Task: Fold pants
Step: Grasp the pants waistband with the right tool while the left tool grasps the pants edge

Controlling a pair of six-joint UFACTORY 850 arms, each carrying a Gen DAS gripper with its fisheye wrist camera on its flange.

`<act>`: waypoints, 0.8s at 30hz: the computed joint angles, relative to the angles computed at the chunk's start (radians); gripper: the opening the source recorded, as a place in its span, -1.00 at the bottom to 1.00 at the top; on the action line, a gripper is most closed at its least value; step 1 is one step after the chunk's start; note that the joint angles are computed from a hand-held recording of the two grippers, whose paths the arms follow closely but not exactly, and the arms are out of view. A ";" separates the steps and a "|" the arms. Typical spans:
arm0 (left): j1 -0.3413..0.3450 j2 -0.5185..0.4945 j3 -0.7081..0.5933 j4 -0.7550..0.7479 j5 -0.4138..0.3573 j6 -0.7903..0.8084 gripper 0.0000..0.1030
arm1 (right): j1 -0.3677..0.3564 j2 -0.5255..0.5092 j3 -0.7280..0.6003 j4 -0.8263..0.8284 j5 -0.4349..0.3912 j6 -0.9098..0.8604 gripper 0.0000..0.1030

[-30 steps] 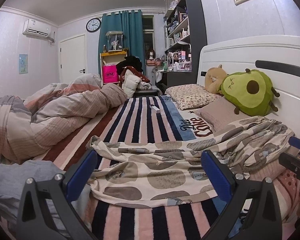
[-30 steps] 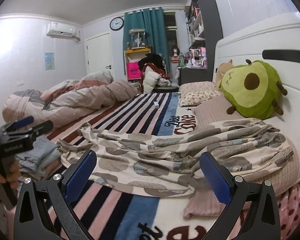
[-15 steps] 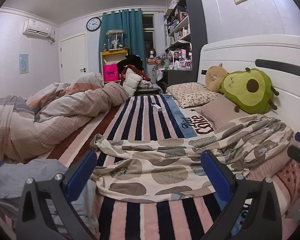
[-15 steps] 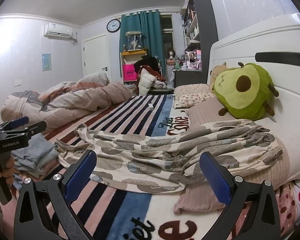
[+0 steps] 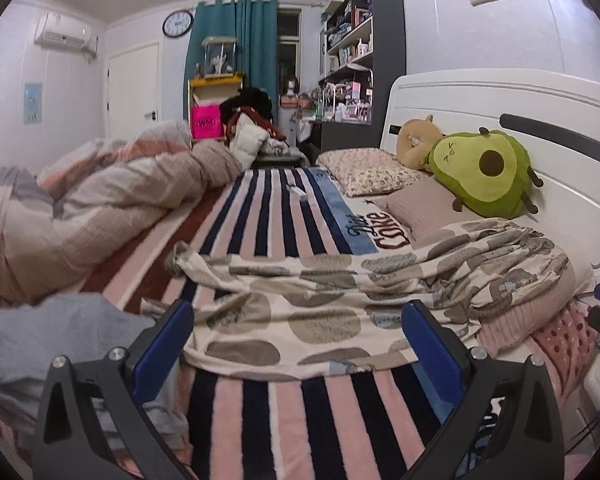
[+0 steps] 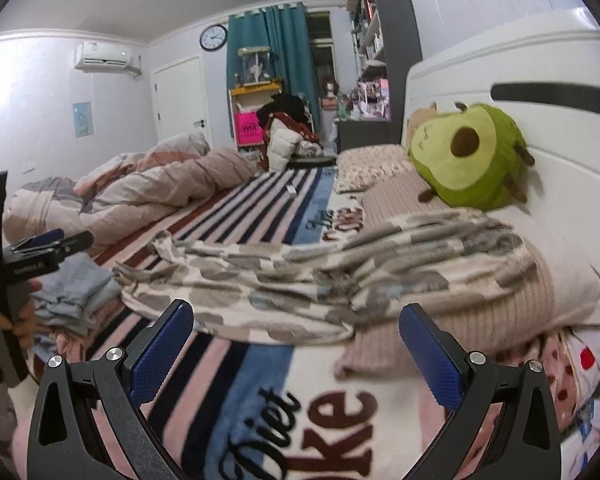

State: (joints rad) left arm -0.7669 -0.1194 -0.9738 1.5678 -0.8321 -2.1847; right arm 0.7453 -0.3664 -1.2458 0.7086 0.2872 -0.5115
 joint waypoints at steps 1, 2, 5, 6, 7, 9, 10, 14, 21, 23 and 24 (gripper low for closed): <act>0.007 -0.005 0.001 0.000 0.015 -0.016 0.99 | -0.008 -0.002 0.004 0.005 0.002 0.000 0.99; 0.017 -0.012 -0.001 -0.004 0.039 -0.027 0.99 | -0.015 -0.007 0.004 -0.003 0.000 0.011 0.99; 0.043 -0.045 -0.013 0.002 0.093 -0.050 0.99 | -0.048 -0.039 -0.019 -0.063 -0.035 0.081 0.99; 0.056 -0.060 -0.018 0.004 0.114 -0.060 0.99 | -0.058 -0.053 -0.029 -0.079 -0.043 0.099 0.99; 0.066 -0.070 -0.020 0.009 0.130 -0.069 0.99 | -0.068 -0.068 -0.040 -0.092 -0.049 0.114 0.99; 0.094 -0.101 -0.030 0.014 0.171 -0.090 0.99 | -0.089 -0.102 -0.067 -0.135 -0.061 0.157 0.99; 0.104 -0.118 -0.039 0.007 0.182 -0.090 0.99 | -0.101 -0.125 -0.087 -0.140 -0.072 0.160 0.99; 0.161 -0.194 -0.066 -0.024 0.259 -0.114 0.99 | -0.140 -0.213 -0.176 -0.039 -0.101 0.062 0.99; 0.244 -0.287 -0.090 -0.058 0.446 -0.142 0.99 | -0.187 -0.305 -0.263 0.033 -0.117 0.041 0.99; 0.259 -0.313 -0.105 -0.082 0.477 -0.120 0.98 | -0.194 -0.320 -0.273 0.029 -0.104 0.069 0.99; 0.265 -0.324 -0.111 -0.090 0.485 -0.112 0.98 | -0.194 -0.324 -0.273 0.004 -0.078 0.094 0.99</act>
